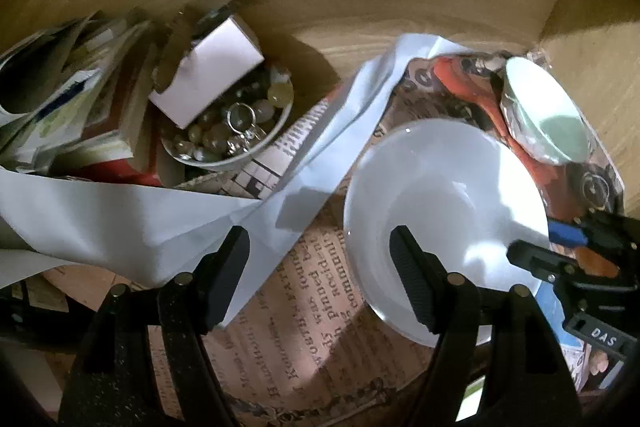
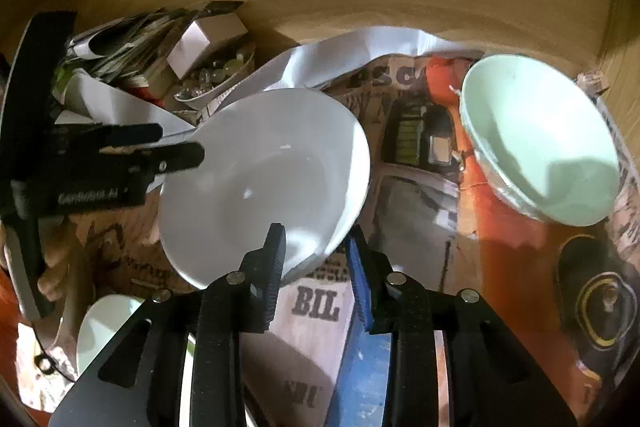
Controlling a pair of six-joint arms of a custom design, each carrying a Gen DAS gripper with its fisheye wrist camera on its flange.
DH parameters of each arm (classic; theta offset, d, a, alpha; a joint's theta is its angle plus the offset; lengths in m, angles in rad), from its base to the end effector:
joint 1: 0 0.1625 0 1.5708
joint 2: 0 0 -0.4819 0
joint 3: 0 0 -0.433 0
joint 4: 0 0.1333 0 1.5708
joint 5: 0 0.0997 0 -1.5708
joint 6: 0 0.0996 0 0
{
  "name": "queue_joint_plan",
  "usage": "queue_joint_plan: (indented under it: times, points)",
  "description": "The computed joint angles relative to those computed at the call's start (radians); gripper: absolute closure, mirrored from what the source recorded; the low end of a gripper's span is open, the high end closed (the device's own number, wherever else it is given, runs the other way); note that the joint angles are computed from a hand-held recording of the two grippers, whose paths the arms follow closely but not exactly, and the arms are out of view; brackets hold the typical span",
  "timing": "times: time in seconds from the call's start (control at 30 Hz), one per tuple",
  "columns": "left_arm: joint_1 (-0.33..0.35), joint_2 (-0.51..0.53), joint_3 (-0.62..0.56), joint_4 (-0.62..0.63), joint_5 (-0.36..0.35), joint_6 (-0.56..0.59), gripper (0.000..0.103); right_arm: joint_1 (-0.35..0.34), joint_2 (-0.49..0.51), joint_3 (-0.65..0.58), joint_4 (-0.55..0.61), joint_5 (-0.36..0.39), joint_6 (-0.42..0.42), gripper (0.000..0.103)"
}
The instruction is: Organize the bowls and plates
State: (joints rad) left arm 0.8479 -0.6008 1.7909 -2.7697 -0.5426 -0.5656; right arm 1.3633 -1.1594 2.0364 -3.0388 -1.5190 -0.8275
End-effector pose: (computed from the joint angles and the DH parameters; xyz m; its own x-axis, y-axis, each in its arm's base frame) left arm -0.2717 -0.6385 -0.0176 -0.6857 -0.1182 -0.7183 0.3483 0.8131 -0.4664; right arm 0.0103 -0.6233 0.2442 -0.7913 -0.4781 0.3811 -0.6081 0.6806 -0.4087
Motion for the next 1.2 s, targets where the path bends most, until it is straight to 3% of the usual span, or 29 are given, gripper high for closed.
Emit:
queue_joint_plan:
  times: [0.07, 0.23, 0.3, 0.4, 0.7, 1.2]
  points:
    - [0.0, 0.005, -0.003, 0.002, -0.003, 0.01, 0.037, 0.002, 0.011, -0.015, 0.012, 0.003, 0.018, 0.069]
    - [0.006, 0.009, -0.005, 0.015, -0.036, 0.039, 0.07, -0.003, 0.02, -0.028, 0.018, 0.014, 0.043, 0.069]
    - [0.003, 0.011, -0.003, -0.003, -0.042, 0.062, 0.076, -0.002, 0.02, -0.026, 0.013, 0.019, 0.035, 0.069]
    - [-0.007, 0.02, -0.009, -0.001, -0.035, 0.086, 0.089, 0.002, 0.018, -0.009, -0.037, 0.019, 0.022, 0.078]
    - [-0.032, 0.016, 0.01, 0.006, 0.011, 0.057, 0.089, -0.001, 0.006, 0.014, -0.059, 0.03, 0.033, 0.083]
    - [-0.16, -0.06, 0.178, -0.171, 0.101, 0.023, 0.089, 0.012, -0.111, 0.153, -0.144, 0.108, -0.023, 0.084]
